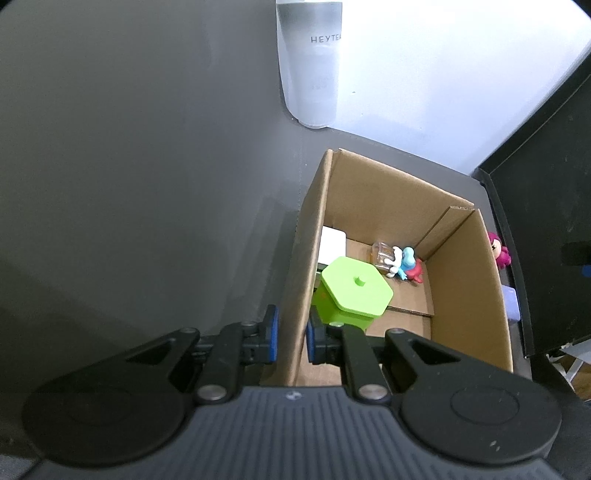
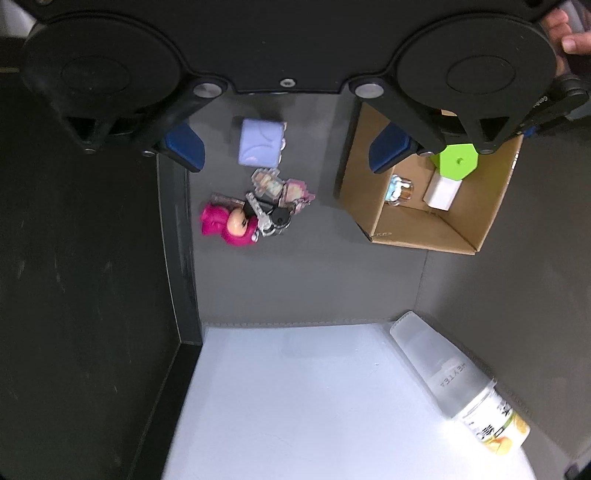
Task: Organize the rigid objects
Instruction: 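Move the right gripper back to the lavender cube box, then grasp the lavender cube box with the right gripper and lift it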
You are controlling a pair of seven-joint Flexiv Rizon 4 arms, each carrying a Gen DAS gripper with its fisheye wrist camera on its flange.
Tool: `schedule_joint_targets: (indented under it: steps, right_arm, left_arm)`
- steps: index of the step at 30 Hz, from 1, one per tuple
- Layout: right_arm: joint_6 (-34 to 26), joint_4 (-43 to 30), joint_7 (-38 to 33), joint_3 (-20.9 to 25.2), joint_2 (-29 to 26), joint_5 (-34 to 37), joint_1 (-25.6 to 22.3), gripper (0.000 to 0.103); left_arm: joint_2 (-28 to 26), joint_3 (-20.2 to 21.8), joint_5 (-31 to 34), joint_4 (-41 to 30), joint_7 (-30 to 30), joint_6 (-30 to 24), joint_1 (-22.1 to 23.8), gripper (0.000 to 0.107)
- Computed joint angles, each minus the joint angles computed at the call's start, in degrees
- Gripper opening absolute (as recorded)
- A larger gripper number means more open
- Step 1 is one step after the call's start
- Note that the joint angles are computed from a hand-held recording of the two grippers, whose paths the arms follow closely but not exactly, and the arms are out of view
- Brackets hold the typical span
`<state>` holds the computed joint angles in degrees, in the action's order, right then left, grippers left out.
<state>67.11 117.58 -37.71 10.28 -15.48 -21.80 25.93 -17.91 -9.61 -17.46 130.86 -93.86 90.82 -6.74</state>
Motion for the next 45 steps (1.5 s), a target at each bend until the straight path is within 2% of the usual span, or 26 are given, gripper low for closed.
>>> schedule_joint_targets:
  steps: [2, 5, 10, 14, 20, 26, 31, 34, 35, 36, 37, 40, 45]
  right_arm:
    - [1.2, 0.7, 0.3, 0.2, 0.0, 1.1, -0.3, 0.096]
    - [2.3, 2.0, 1.9, -0.3, -0.1, 0.8, -0.1, 0.096]
    - [4.1, 3.4, 3.7, -0.6, -1.0, 1.3, -0.2, 0.096]
    - [5.3, 4.0, 6.3, -1.6, -2.4, 0.3, 0.6, 0.096]
    - [6.5, 3.9, 9.2, -2.7, -5.2, -0.4, 1.2, 0.094]
    - [6.5, 2.5, 9.4, -2.7, -8.7, 0.7, 1.4, 0.087]
    - [6.9, 1.3, 10.4, -3.9, -11.0, 0.4, 2.8, 0.084]
    - [5.6, 1.2, 12.9, -6.5, -11.6, -2.4, 5.2, 0.074]
    - [4.2, 1.0, 13.9, -7.3, -11.6, -3.6, 6.0, 0.059]
    - [3.7, 0.9, 14.1, -7.0, -11.6, -3.9, 5.8, 0.050]
    - [3.8, 1.2, 14.6, -7.3, -11.5, -4.8, 6.0, 0.045]
    - [2.4, 0.5, 13.4, -4.9, -11.4, -3.5, 4.3, 0.044]
    - [2.3, 1.5, 15.1, -5.1, -10.8, -4.0, 4.6, 0.044]
  left_arm:
    - [0.3, 2.5, 1.2, -0.9, -1.0, -1.5, -2.0, 0.013]
    - [0.7, 2.8, 1.5, -1.4, -1.1, -2.6, -2.3, 0.013]
    - [1.2, 5.8, 4.1, -3.0, -2.2, -5.9, -4.5, 0.011]
    - [1.5, 3.3, 1.7, -2.8, -0.3, -7.3, -2.7, 0.011]
    - [2.0, 2.1, -0.4, -2.4, 1.4, -8.2, -2.2, 0.011]
    - [2.3, 1.8, -2.6, -2.0, 2.5, -8.6, -2.0, 0.011]
    - [2.1, 0.6, -5.0, -1.4, 3.9, -7.4, -1.5, 0.011]
    - [2.1, 0.5, -4.7, -0.8, 4.8, -5.9, -1.7, 0.011]
    - [2.2, 1.0, -4.1, -0.8, 4.6, -5.7, -2.1, 0.011]
    - [2.2, 1.1, -3.9, -0.8, 4.5, -5.6, -2.2, 0.011]
    - [2.2, 0.5, -4.3, -0.6, 5.0, -5.5, -1.8, 0.011]
    - [2.4, -0.5, -5.3, 0.0, 6.1, -4.8, -1.0, 0.011]
    - [2.7, -2.0, -7.3, 1.0, 7.3, -3.9, 0.1, 0.011]
